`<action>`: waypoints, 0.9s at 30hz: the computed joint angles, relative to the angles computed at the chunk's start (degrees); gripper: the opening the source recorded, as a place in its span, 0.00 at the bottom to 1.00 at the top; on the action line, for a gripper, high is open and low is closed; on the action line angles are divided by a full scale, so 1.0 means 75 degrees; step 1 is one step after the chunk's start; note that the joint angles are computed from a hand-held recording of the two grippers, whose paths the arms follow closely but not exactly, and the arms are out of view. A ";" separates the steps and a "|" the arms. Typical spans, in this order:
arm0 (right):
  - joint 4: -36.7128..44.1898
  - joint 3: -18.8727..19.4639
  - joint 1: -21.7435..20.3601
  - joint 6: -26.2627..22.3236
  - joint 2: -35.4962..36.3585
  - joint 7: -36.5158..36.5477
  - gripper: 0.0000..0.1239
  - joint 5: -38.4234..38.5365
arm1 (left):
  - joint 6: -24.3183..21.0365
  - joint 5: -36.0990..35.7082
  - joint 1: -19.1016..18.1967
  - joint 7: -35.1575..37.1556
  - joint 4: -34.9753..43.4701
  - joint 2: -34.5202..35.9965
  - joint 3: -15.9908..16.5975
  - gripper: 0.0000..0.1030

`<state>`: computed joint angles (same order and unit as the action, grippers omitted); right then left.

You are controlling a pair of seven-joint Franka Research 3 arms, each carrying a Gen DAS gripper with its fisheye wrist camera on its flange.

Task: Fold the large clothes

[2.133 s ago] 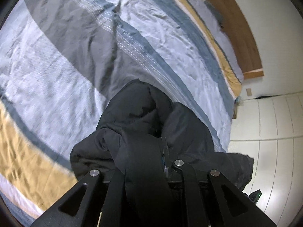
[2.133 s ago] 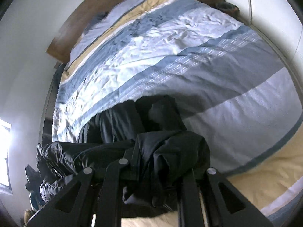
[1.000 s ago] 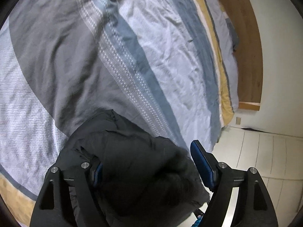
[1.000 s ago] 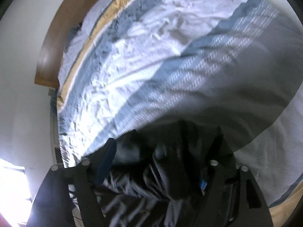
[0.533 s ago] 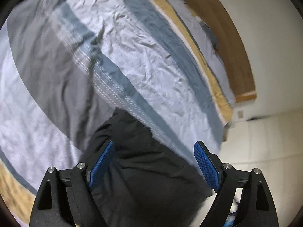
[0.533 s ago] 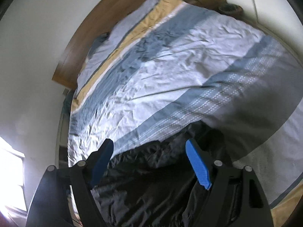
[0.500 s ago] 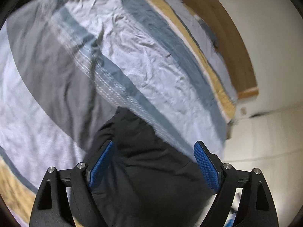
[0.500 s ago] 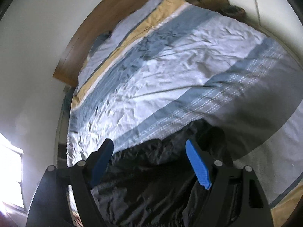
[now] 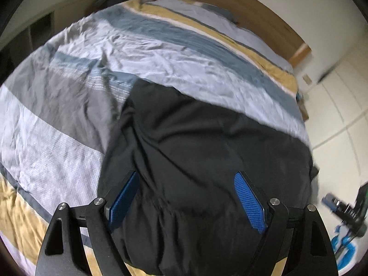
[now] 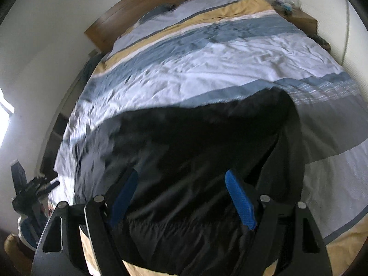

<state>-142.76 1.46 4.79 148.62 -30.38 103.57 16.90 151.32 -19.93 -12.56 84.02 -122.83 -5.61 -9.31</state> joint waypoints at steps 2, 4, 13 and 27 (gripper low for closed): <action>-0.0132 0.0235 0.0010 0.0052 -0.0083 0.0055 0.63 -0.0203 | 0.0273 0.0343 -0.0085 -0.0116 -0.0365 -0.0180 -0.0155 0.81; -0.0304 0.0450 0.0065 0.0165 -0.0193 0.0152 0.63 -0.0387 | 0.0590 0.0523 -0.0211 -0.0169 -0.0682 -0.0318 -0.0217 0.81; -0.0671 0.1021 0.0287 0.0533 -0.0335 0.0514 0.63 -0.1183 | 0.1322 0.1125 -0.0852 -0.0118 -0.1229 -0.0366 -0.0283 0.81; -0.0061 0.0723 0.0350 0.0954 0.1322 0.0256 0.63 -0.1758 | 0.1047 0.3500 -0.0499 -0.1391 0.0708 0.1699 -0.0634 0.85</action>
